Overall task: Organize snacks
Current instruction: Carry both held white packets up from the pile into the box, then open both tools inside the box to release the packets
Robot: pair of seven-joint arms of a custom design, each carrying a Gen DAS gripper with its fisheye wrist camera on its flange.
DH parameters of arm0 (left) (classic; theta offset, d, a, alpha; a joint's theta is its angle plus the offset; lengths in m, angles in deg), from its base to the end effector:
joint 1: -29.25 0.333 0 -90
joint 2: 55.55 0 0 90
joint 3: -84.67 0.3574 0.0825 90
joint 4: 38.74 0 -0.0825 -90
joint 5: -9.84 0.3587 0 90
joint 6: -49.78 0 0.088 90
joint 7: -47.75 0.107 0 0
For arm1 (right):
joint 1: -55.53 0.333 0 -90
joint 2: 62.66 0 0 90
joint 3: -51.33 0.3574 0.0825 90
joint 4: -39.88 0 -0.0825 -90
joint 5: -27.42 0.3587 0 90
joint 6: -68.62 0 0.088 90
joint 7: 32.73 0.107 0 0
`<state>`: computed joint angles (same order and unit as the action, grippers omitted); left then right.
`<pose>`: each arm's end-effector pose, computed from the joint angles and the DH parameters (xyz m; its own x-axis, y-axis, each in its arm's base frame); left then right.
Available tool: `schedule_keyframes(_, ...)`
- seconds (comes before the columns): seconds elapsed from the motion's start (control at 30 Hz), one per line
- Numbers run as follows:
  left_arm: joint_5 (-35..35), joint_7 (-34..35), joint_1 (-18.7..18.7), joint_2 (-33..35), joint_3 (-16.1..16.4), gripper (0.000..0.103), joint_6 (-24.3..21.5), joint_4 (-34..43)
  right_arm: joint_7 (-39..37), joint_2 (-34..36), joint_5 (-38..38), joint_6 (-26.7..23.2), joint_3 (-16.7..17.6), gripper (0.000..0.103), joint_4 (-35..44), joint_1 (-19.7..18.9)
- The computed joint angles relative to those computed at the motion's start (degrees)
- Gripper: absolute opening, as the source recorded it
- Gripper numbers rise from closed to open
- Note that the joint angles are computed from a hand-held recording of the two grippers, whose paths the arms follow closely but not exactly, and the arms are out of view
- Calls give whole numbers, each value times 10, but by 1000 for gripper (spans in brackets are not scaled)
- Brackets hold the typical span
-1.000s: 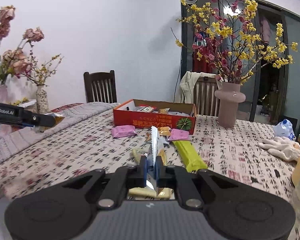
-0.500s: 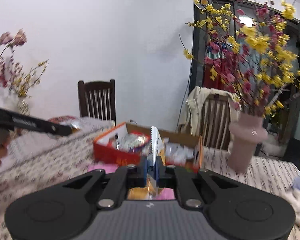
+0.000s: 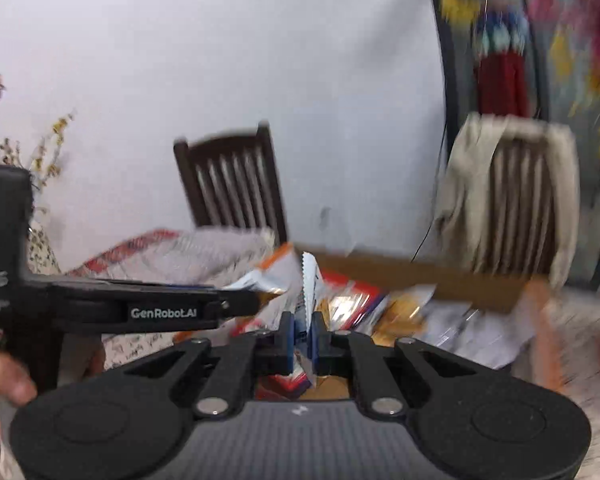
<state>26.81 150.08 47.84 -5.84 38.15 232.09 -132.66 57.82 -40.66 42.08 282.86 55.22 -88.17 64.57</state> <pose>0.7152 -0.2040 0.3773 -0.5661 -0.8045 0.1798 -0.5334 0.1912 -0.8240 0.5851 0.0952 0.3939 -0.0072 -0.9872 -0.1595 -0.4521 0.1455 -0.8800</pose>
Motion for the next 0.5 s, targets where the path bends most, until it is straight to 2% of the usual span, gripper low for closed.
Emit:
schedule_keyframes(0.1,-3,9,-10,22,5,49,-16,22,25,47,-28,-50,18,7,55,-32)
schedule_keyframes(0.13,-6,13,-10,27,5,55,-16,24,48,61,-44,-62,37,8,67,-57)
schedule_keyframes(0.17,-6,20,-7,35,-1,59,-18,25,64,68,-48,-63,40,10,65,-64)
schedule_keyframes(0.2,1,37,2,43,-13,64,-10,21,59,72,-28,-65,29,15,66,-50)
schedule_keyframes(0.23,10,50,5,45,-15,74,0,15,42,77,0,-61,1,20,65,-19)
schedule_keyframes(0.3,16,54,15,42,-24,77,7,0,32,83,26,-36,-11,28,58,-1)
schedule_keyframes(0.37,14,47,29,36,-37,78,-2,-10,25,79,39,-35,-15,39,54,4)
schedule_keyframes(0.43,10,40,41,24,-42,81,0,-23,7,70,62,-43,-28,46,49,19)
schedule_keyframes(0.5,11,33,49,9,-42,83,7,-38,-6,53,71,-47,-30,47,33,22)
